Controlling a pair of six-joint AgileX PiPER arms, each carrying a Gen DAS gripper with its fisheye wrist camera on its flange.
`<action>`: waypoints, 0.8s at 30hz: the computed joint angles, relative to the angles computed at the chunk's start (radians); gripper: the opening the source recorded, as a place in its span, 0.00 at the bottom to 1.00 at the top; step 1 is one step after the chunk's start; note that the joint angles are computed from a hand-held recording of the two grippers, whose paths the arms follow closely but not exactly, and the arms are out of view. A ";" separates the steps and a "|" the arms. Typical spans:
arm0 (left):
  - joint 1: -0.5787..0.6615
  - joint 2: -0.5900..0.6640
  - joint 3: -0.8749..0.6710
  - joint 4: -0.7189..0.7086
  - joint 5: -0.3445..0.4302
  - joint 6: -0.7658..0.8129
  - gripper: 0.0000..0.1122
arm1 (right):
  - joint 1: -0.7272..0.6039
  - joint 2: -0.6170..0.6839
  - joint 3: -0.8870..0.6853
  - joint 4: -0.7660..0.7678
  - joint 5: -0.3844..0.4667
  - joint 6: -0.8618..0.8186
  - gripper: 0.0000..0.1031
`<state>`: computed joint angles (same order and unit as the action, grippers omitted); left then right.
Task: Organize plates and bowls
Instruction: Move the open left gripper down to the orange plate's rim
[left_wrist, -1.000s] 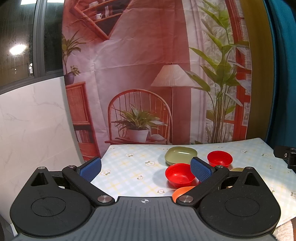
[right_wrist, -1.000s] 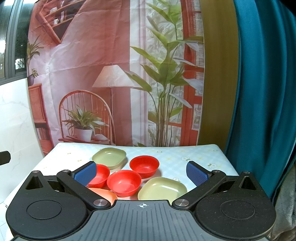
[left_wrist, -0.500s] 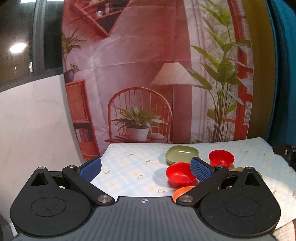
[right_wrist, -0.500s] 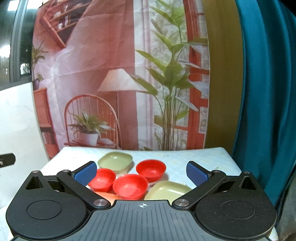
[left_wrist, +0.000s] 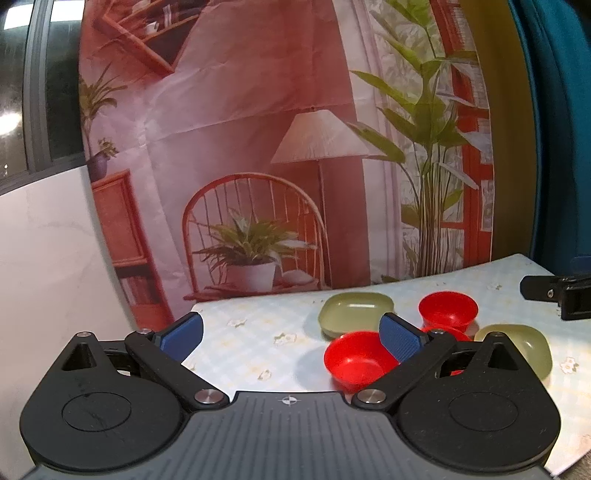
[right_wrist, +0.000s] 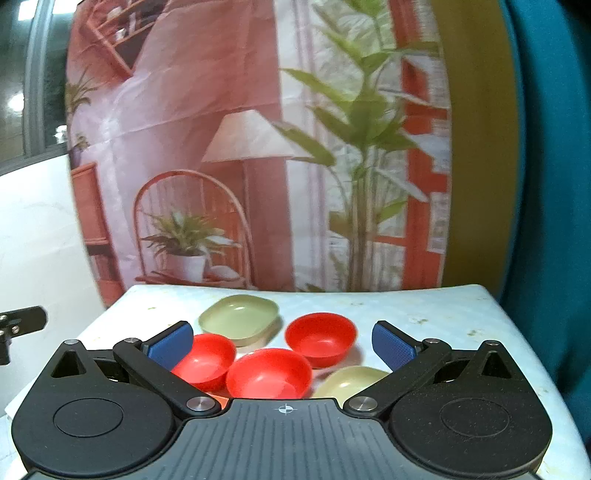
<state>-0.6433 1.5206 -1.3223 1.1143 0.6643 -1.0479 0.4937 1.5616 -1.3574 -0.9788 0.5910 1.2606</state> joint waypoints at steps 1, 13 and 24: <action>0.005 0.013 0.001 0.017 -0.011 -0.017 0.91 | -0.008 0.018 -0.007 -0.012 -0.012 -0.003 1.00; 0.132 0.184 -0.057 -0.295 -0.141 0.189 0.54 | -0.075 0.175 -0.009 0.070 -0.173 -0.029 0.99; 0.227 0.314 -0.094 -0.732 -0.164 0.539 0.17 | -0.116 0.234 0.046 0.382 -0.285 -0.299 0.66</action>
<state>-0.4161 1.8348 -1.4164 0.3824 0.5000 -0.5089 0.3777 1.7956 -1.3118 -0.5973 0.3062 0.9621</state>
